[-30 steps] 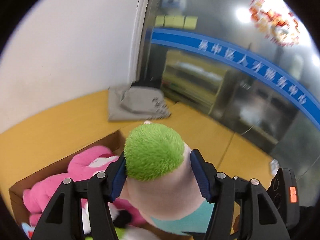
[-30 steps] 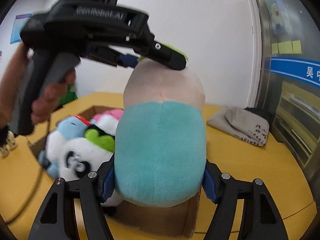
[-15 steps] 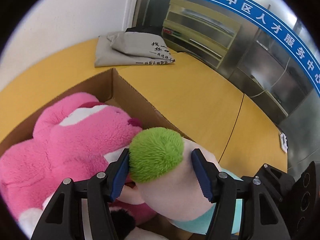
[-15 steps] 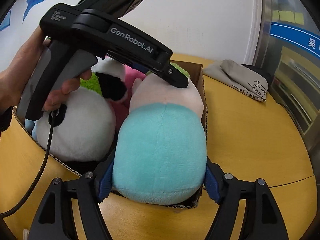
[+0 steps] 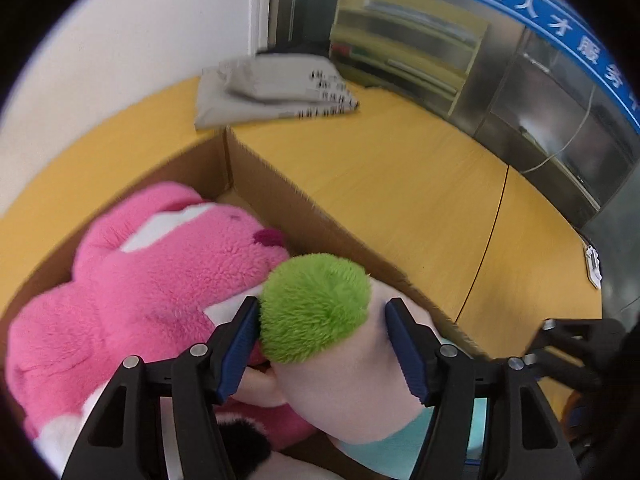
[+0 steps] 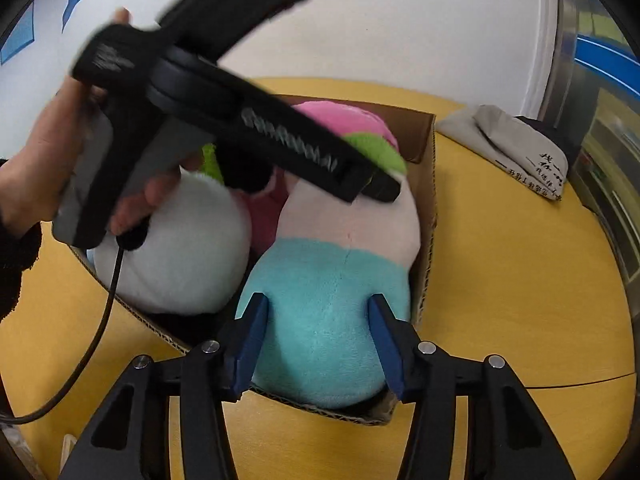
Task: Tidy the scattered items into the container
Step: 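Lift the pig plush with both grippers and lower it into the box, then open both grippers and withdraw them from the pig plush, then move the right tool to the clear phone case and close on its rim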
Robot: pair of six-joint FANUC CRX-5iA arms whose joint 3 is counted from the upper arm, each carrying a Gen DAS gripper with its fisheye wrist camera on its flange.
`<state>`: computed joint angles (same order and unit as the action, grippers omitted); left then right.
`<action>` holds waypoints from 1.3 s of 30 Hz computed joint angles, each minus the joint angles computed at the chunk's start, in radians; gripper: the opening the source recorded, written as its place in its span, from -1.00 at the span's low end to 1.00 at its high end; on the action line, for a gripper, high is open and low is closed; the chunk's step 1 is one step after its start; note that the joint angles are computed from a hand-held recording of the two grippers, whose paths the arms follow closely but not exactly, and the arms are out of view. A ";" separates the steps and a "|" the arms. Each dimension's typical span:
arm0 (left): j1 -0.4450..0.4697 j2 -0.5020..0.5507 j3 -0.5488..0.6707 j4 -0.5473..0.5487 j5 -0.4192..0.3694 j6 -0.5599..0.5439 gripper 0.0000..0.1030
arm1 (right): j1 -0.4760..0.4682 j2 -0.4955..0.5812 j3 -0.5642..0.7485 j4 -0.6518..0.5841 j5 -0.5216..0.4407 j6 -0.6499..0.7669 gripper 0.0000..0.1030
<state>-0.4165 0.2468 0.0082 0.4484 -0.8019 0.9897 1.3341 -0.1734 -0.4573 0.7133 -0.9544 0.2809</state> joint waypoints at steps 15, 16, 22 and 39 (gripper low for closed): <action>-0.031 0.018 0.073 -0.235 -0.013 0.170 0.30 | 0.017 0.030 0.027 -0.037 -0.040 -0.006 0.52; -0.033 0.016 0.077 -0.245 -0.017 0.188 0.30 | 0.021 0.038 0.039 -0.048 -0.054 0.003 0.66; 0.002 -0.128 -0.059 -0.141 0.006 0.173 0.26 | 0.124 -0.078 -0.033 0.074 -0.103 -0.173 0.72; 0.353 -0.944 -0.797 0.168 -0.365 -0.145 0.41 | 0.697 -0.103 -0.160 0.114 -0.184 -0.598 0.98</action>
<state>-0.0639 -0.6977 -0.7889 0.6169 -1.1671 0.8448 2.0310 -0.2762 -0.6177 0.8278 -1.1381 -0.3174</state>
